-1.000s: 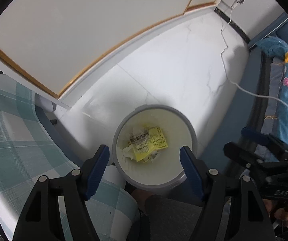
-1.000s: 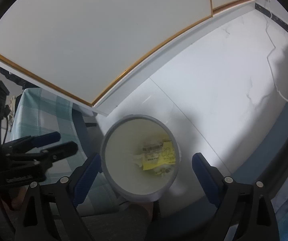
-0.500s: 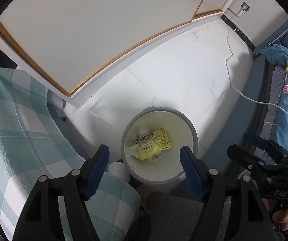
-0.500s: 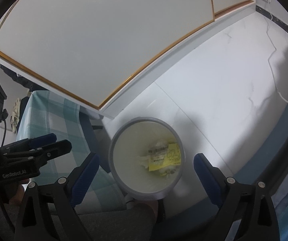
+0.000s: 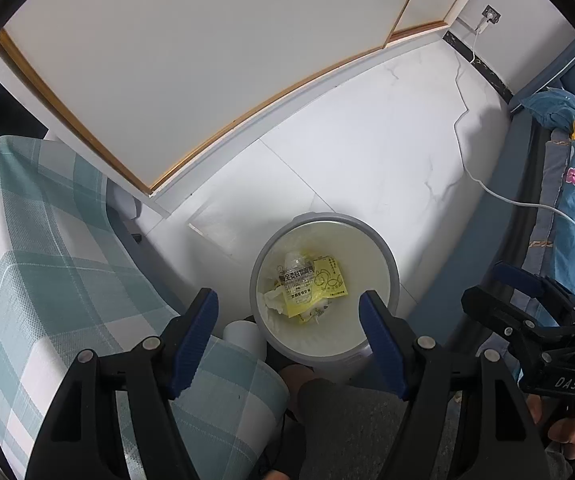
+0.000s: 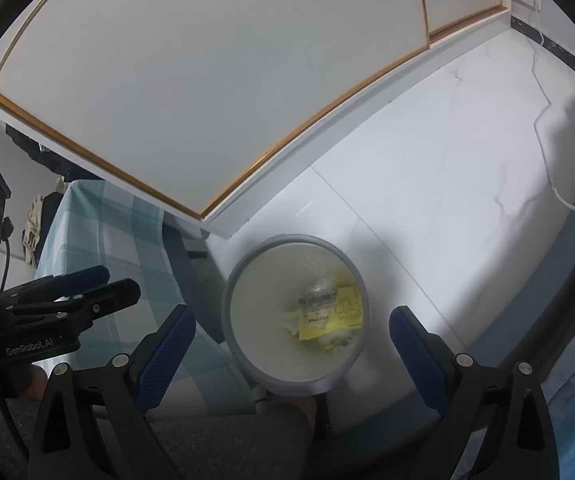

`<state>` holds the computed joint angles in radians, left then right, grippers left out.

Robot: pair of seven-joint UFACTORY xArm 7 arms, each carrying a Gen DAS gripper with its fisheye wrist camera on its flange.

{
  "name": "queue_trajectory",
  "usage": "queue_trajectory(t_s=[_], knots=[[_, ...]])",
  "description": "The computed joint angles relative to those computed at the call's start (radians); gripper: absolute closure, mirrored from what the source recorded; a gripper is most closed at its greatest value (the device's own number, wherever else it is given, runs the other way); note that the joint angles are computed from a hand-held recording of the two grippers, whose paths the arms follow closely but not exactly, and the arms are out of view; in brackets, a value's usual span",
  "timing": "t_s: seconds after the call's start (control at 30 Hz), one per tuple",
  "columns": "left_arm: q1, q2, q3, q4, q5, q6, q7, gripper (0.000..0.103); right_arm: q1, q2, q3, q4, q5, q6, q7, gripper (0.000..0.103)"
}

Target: Collect trash

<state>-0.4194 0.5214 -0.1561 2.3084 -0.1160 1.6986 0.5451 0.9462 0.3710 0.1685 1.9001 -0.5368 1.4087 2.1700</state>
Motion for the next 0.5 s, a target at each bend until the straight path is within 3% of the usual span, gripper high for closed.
queue_trajectory(t_s=[0.5], knots=[[0.004, -0.022, 0.003, -0.036, 0.01, -0.03, -0.001, 0.033, 0.013, 0.019, -0.01, 0.045, 0.004, 0.033, -0.021, 0.005]])
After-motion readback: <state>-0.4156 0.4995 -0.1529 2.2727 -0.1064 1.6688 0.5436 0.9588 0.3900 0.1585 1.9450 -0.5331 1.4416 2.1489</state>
